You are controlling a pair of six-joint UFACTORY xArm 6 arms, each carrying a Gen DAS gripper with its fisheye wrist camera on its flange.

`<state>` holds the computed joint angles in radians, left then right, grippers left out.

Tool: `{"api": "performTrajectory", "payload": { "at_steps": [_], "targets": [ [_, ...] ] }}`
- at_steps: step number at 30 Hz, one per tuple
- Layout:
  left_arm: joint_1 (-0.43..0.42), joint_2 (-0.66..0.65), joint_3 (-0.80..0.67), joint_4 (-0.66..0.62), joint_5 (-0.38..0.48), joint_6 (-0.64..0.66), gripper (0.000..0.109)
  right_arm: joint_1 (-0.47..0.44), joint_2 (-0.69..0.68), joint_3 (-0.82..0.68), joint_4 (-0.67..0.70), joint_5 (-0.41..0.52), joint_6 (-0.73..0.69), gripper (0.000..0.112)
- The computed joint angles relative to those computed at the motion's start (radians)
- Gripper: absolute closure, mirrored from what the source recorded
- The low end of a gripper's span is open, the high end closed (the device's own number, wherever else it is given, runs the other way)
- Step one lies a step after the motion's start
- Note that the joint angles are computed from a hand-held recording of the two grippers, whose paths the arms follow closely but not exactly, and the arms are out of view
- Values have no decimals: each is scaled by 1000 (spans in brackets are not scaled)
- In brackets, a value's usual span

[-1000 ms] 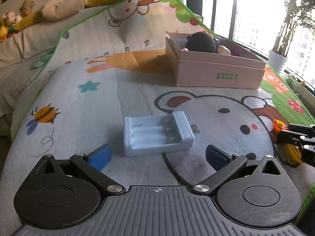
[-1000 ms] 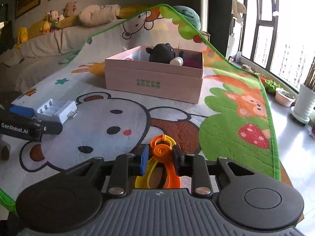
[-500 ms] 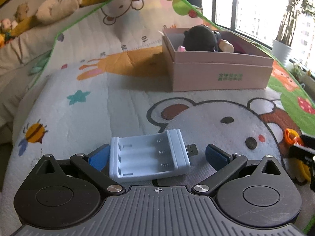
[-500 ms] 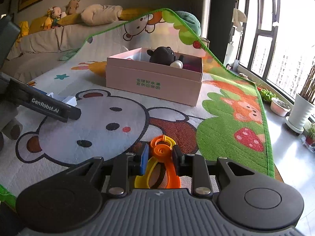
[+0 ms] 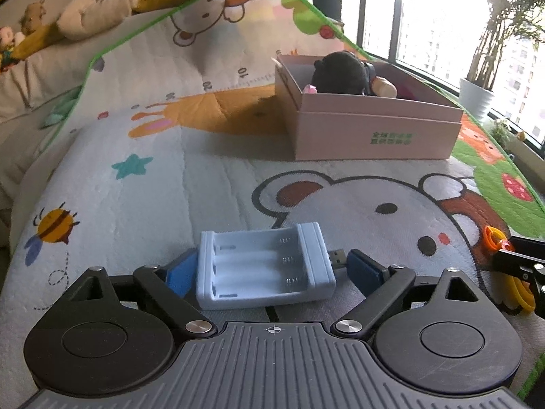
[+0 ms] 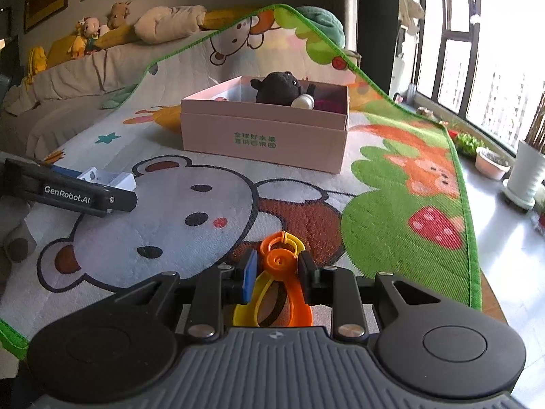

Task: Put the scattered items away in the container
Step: 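Grasp the white battery charger with the left tool while the right tool holds the ring toy, then carry the charger and ring toy over the pink box and open both tools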

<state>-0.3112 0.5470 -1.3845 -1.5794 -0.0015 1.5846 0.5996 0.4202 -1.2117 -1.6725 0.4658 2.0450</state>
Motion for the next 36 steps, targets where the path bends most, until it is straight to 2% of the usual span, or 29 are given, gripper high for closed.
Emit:
{"api": "performTrajectory", "payload": {
  "at_steps": [4, 7, 11, 16, 22, 29, 33, 36],
  "targets": [
    [7, -34, 30, -83, 30, 90, 14, -3, -9, 7, 19, -15, -11, 87],
    [6, -85, 67, -233, 53, 267, 14, -4, -24, 21, 29, -22, -19, 90],
    [-2, -167, 140, -361, 99, 461, 14, 1, -68, 61, 13, -14, -8, 91],
    [-21, -232, 193, -439, 152, 593, 14, -5, -127, 109, -9, -15, 31, 91],
    [-27, -270, 218, -478, 190, 639, 13, 13, -197, 159, -66, 39, 82, 91],
    [-25, -234, 164, -513, 190, 673, 13, 7, -213, 146, -77, 48, 62, 91],
    [-5, -189, 44, -470, 229, 631, 13, -24, -230, 77, -142, 50, 21, 91],
    [10, -128, -110, -527, 266, 709, 13, -88, -210, -55, -212, -31, 25, 91]
  ]
}}
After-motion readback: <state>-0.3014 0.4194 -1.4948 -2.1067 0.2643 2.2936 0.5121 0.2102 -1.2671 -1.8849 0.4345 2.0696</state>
